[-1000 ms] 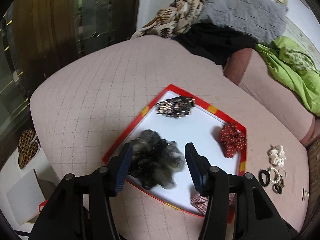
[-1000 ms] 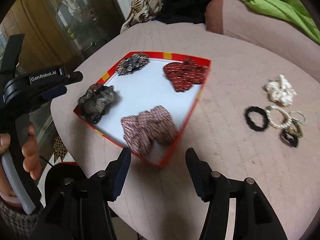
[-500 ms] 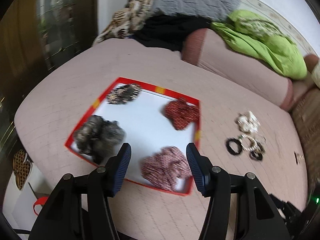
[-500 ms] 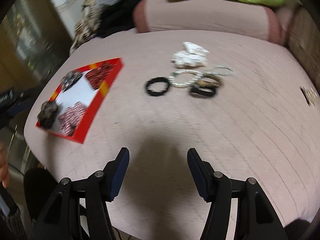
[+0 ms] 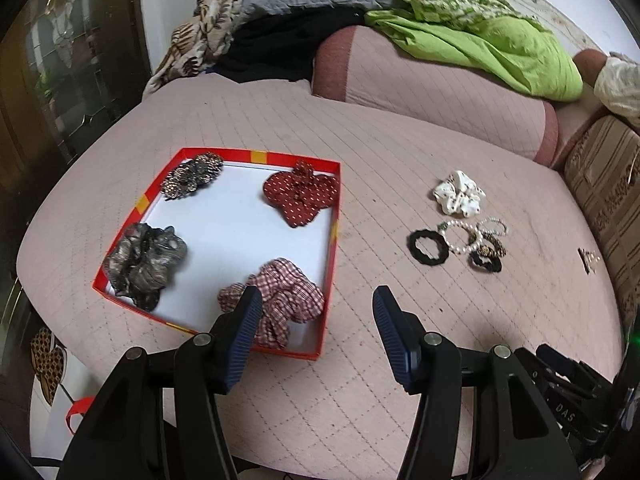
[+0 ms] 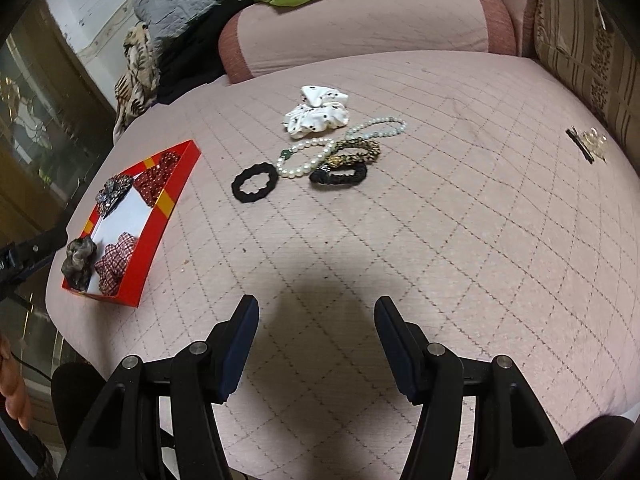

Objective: Organize jewelry
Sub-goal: 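Move both tools back toward the remaining bracelets and hair ties, then grasp the pearl bracelet with the left tool while the right grasps the beaded bracelet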

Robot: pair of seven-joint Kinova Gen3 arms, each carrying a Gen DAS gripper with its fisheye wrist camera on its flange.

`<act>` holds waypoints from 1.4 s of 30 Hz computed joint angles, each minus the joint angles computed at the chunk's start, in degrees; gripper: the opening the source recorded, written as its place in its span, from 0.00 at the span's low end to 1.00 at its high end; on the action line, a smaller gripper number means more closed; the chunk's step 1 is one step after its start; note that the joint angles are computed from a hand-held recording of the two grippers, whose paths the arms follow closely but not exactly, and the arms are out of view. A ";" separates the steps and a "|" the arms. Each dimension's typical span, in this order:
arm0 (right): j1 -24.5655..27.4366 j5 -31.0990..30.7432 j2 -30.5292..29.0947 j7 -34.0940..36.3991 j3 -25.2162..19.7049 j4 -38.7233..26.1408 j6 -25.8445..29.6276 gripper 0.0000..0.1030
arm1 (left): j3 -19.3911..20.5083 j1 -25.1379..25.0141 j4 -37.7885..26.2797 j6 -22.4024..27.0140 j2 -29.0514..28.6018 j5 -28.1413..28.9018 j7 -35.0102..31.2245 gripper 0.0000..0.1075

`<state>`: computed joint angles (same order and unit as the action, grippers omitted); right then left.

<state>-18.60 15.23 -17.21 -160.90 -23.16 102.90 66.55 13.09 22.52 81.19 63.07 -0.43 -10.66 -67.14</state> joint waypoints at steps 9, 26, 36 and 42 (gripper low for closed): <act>1.44 -1.35 -1.94 0.18 1.52 2.59 -1.78 0.63 | 0.87 2.18 -0.71 0.95 1.59 -2.07 0.58 0.53; 6.80 -2.68 -1.45 11.44 8.65 3.42 -3.06 0.63 | -0.71 7.21 -14.45 4.92 13.21 1.58 -4.57 0.53; 10.16 -7.25 2.43 21.36 16.22 4.48 -11.95 0.63 | -2.83 10.39 -25.15 4.07 25.71 6.19 -11.69 0.53; 10.96 -9.34 5.59 27.04 17.80 3.49 -16.74 0.63 | -3.29 10.39 -32.15 4.88 32.65 9.97 -16.25 0.50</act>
<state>-7.65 5.89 -11.62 -133.86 -5.36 106.38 49.81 9.81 32.91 49.05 67.95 32.22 -0.69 -83.39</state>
